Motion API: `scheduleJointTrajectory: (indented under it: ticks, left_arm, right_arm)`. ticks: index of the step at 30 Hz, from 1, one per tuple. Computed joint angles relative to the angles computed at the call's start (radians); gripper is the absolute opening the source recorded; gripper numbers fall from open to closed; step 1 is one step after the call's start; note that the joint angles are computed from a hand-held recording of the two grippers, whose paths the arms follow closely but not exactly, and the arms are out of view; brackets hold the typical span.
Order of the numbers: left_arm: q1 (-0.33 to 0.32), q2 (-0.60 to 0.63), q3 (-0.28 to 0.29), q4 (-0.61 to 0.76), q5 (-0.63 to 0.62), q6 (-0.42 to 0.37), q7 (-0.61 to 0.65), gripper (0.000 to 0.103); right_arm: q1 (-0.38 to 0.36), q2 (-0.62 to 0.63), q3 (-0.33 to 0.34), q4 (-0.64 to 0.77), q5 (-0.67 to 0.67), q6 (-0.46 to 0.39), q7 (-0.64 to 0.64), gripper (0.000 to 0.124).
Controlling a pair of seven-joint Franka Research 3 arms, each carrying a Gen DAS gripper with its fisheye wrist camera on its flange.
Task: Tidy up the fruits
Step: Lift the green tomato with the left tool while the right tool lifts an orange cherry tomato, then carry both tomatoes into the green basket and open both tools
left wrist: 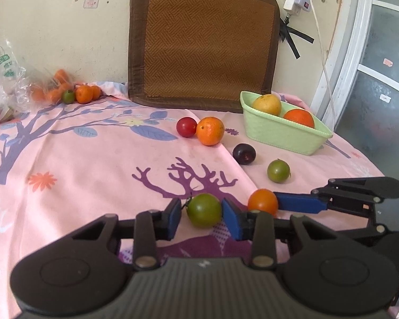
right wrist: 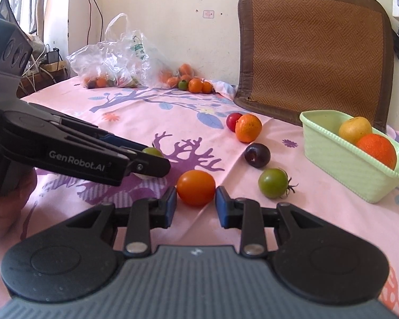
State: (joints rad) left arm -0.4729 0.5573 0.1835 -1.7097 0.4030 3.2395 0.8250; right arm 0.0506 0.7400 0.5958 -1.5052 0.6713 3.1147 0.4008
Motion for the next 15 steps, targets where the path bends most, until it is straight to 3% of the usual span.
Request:
scheduleJointTrajectory:
  ticks: [4,7,9,13,15]
  left_arm:
    - [0.008,-0.003,-0.009,-0.010,-0.009,0.017,0.003,0.033]
    - [-0.005,-0.005,0.005,-0.024,-0.025,0.057,0.013,0.033]
    - [0.062,-0.002,-0.077,-0.016,-0.037,0.072,0.038,0.033]
    - [0.267,0.033,-0.330,0.038,-0.034,0.063,0.097,0.033]
    - [0.315,0.065,-0.397,0.095,-0.030,0.045,0.133,0.033]
  right_arm:
    - [-0.012,0.003,0.016,-0.003,0.001,0.010,-0.007,0.033]
    - [-0.060,0.018,0.082,-0.011,0.016,0.041,-0.030,0.033]
    - [-0.103,0.034,0.139,-0.020,0.022,0.067,-0.039,0.033]
    - [-0.162,0.058,0.209,-0.031,-0.003,0.120,-0.021,0.033]
    - [-0.193,0.079,0.251,-0.031,-0.029,0.170,-0.017,0.033]
